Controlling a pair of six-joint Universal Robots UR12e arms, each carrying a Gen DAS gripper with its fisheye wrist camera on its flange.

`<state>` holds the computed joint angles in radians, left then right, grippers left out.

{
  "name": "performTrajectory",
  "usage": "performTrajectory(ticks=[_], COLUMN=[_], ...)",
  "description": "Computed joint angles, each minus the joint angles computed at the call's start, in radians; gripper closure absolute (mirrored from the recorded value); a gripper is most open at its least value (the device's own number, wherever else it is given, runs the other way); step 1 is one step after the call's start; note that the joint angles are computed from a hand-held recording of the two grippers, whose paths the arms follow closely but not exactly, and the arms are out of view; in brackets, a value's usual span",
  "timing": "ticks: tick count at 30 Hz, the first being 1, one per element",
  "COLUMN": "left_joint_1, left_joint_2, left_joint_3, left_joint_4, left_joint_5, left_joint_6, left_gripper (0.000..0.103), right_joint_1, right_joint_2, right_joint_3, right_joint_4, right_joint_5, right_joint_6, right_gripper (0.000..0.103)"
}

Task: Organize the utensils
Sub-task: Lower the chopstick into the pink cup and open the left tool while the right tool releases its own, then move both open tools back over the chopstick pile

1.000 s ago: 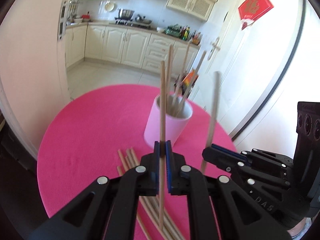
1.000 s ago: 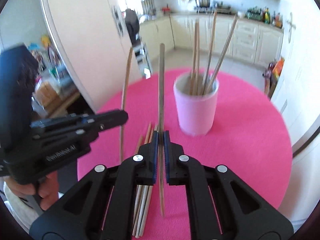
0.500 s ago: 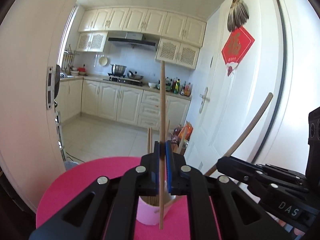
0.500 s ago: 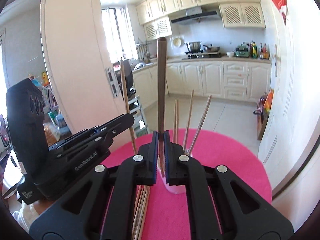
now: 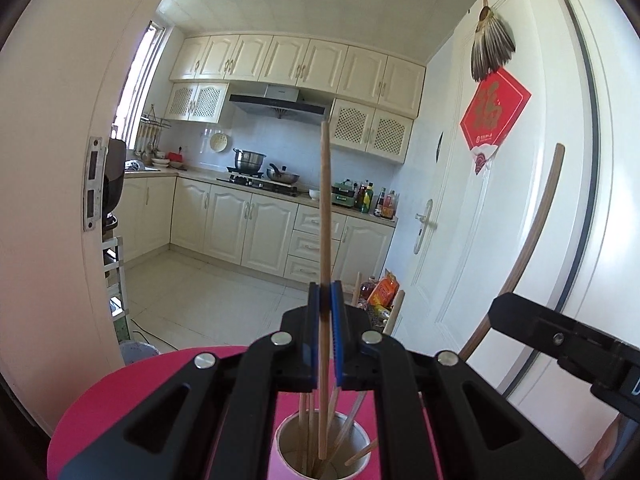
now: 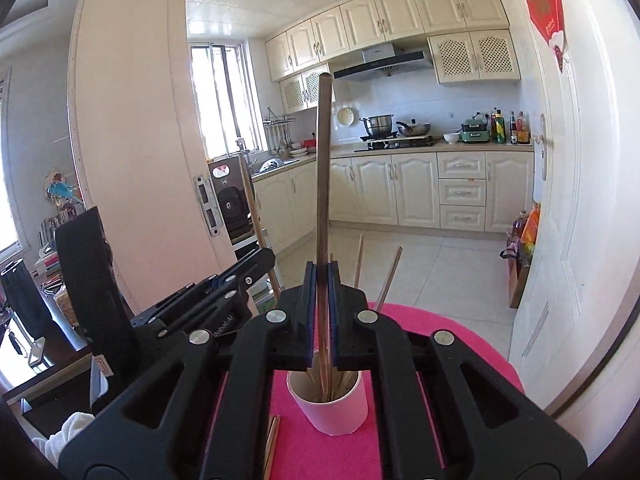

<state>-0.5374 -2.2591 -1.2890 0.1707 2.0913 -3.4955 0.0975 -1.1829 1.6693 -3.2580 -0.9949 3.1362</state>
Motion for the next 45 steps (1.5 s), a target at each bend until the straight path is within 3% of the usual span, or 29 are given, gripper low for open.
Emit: performTrajectory(ticks=[12, 14, 15, 40, 45], left_joint_1=[0.007, 0.008, 0.008, -0.019, -0.026], left_joint_2=[0.011, 0.016, 0.018, 0.058, 0.069], left_joint_3=[-0.023, -0.03, -0.033, -0.082, -0.097], left_joint_4=[-0.077, -0.087, -0.088, -0.119, -0.113], left_joint_5=[-0.044, -0.055, -0.056, 0.014, 0.033], left_joint_6=[-0.019, -0.029, -0.034, 0.022, 0.025], left_gripper=[0.096, 0.082, 0.08, 0.058, 0.055], right_joint_1=[0.012, 0.012, 0.012, 0.034, 0.034], right_joint_2=[0.02, 0.023, 0.025, 0.012, -0.002], right_joint_3=[-0.01, -0.012, -0.012, 0.02, 0.04], right_joint_4=[0.062, 0.07, 0.071, 0.046, 0.025], right_joint_5=[-0.02, -0.022, -0.025, -0.096, -0.101], right_joint_6=[-0.008, -0.002, 0.001, 0.031, 0.039], right_gripper=[0.097, 0.097, 0.097, 0.095, 0.073])
